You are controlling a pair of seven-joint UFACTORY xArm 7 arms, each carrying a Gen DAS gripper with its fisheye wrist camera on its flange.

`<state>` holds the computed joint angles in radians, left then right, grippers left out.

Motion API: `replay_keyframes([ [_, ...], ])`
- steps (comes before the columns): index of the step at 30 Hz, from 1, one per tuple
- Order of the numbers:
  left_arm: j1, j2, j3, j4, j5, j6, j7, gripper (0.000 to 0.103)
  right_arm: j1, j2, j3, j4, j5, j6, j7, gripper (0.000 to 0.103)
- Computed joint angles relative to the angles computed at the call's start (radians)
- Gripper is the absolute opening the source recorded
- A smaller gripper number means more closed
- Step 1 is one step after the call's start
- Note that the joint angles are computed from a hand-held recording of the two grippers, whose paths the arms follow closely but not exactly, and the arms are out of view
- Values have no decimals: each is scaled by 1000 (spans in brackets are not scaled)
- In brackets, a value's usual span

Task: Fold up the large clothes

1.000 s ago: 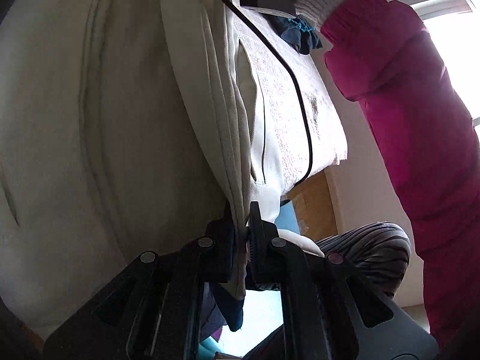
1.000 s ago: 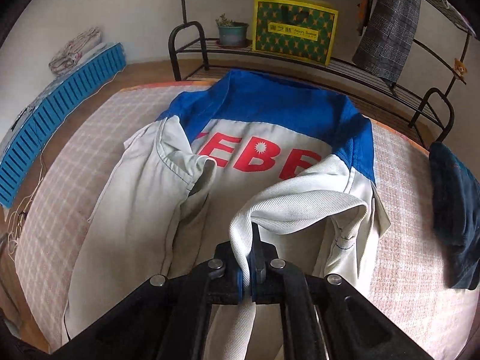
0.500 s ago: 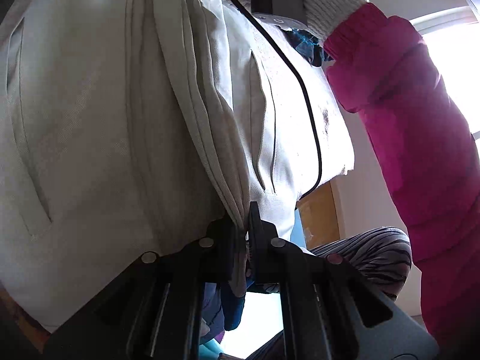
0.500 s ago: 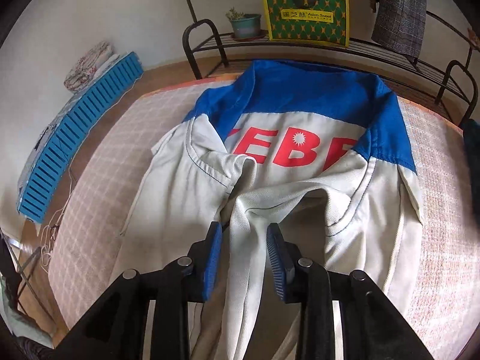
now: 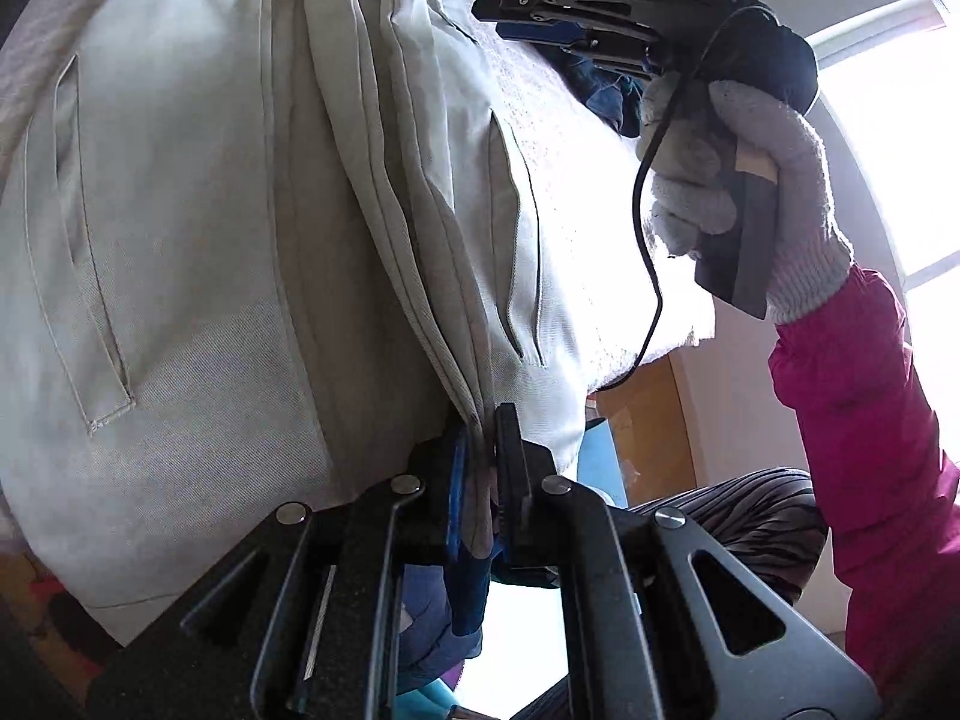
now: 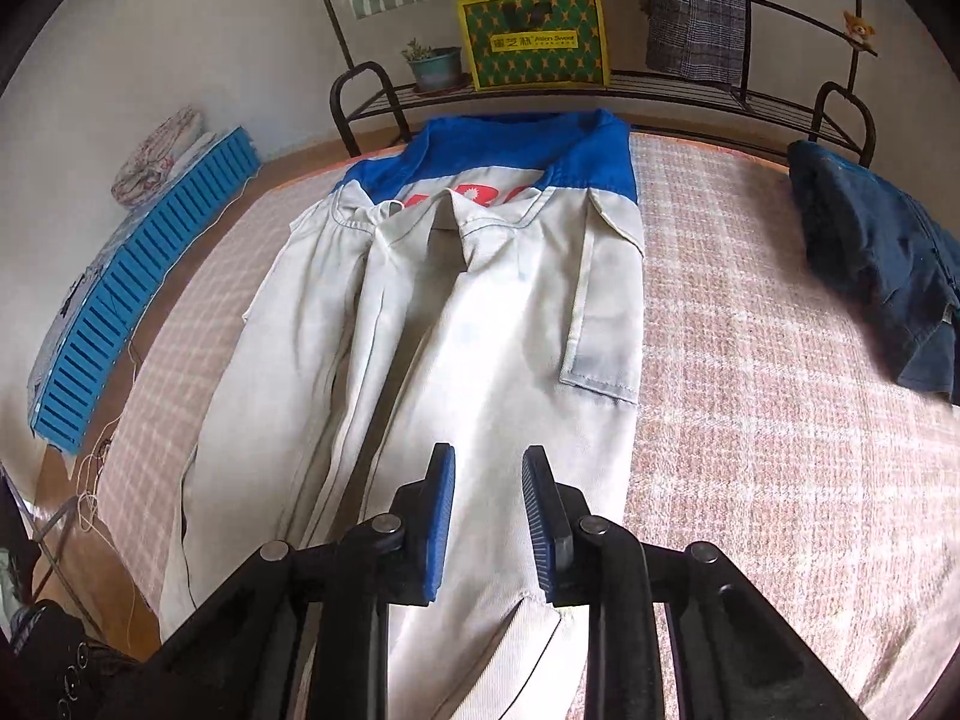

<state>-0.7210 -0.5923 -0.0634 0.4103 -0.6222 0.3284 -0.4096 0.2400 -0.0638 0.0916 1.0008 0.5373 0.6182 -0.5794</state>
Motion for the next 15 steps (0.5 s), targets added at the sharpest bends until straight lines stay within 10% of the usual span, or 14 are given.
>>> replay_keyframes([
  [5, -8, -49, 5, -35, -5, 4, -25, 24, 18, 156, 44, 105, 15, -89, 97, 23],
  [12, 31, -142, -1, -65, 42, 61, -41, 24, 111, 313, 88, 197, -106, -181, 171, 26],
  [15, 70, -195, -27, -77, 89, 94, -86, 24, 36, 285, 157, 210, -39, -82, 116, 26],
])
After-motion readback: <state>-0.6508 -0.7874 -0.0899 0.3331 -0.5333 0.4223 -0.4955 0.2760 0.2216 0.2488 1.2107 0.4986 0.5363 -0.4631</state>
